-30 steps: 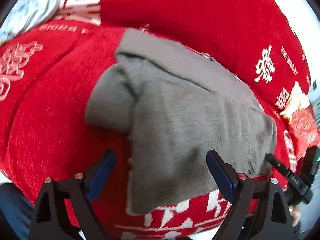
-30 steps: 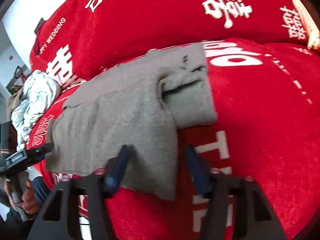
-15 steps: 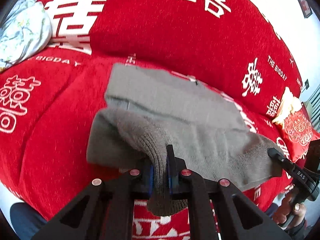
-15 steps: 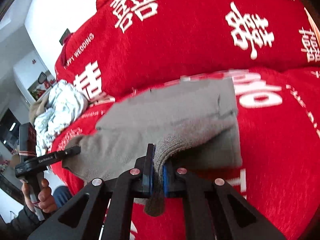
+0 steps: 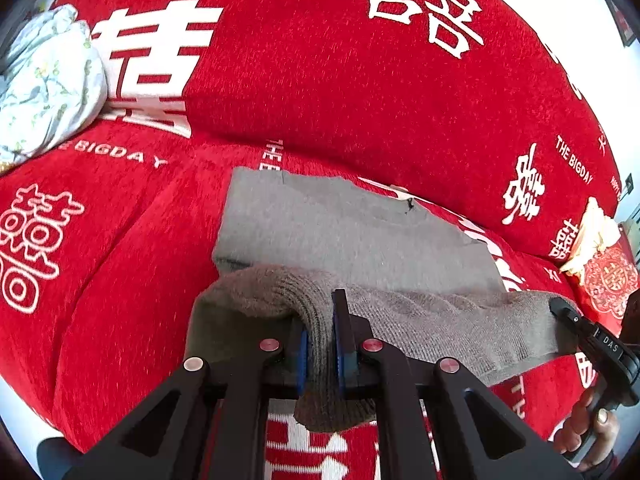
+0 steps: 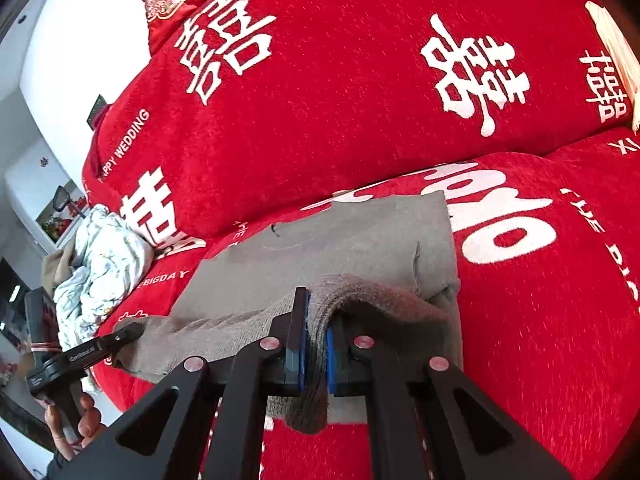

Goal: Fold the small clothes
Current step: 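Grasp the folded edge of the sweater with both grippers, then hold the folded edge with both grippers and fold it toward the collar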

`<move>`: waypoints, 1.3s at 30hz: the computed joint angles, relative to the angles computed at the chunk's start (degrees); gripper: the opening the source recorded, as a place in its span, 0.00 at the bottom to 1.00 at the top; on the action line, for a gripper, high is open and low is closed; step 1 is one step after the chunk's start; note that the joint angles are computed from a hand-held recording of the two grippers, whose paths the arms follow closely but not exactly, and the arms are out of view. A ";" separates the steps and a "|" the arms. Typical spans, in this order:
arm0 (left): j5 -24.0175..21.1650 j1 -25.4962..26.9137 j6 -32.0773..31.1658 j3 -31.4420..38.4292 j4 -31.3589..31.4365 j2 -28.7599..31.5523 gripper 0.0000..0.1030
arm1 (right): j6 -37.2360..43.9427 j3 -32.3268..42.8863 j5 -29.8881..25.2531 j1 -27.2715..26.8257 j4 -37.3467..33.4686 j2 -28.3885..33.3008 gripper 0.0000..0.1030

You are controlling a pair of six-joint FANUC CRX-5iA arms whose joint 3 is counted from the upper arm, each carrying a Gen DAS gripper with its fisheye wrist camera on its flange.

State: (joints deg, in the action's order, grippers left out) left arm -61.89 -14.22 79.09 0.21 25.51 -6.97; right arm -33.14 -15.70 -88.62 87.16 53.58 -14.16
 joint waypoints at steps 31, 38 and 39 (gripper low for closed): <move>-5.47 -6.09 8.76 18.65 -12.00 14.24 0.11 | 10.42 4.14 4.17 -12.92 -8.11 1.92 0.08; -5.74 -6.21 8.44 20.66 -11.49 15.52 0.11 | 11.62 5.27 4.11 -14.17 -8.02 2.51 0.08; -5.81 -6.27 8.44 21.05 -11.51 15.75 0.11 | 11.88 5.52 3.99 -14.34 -7.95 2.65 0.08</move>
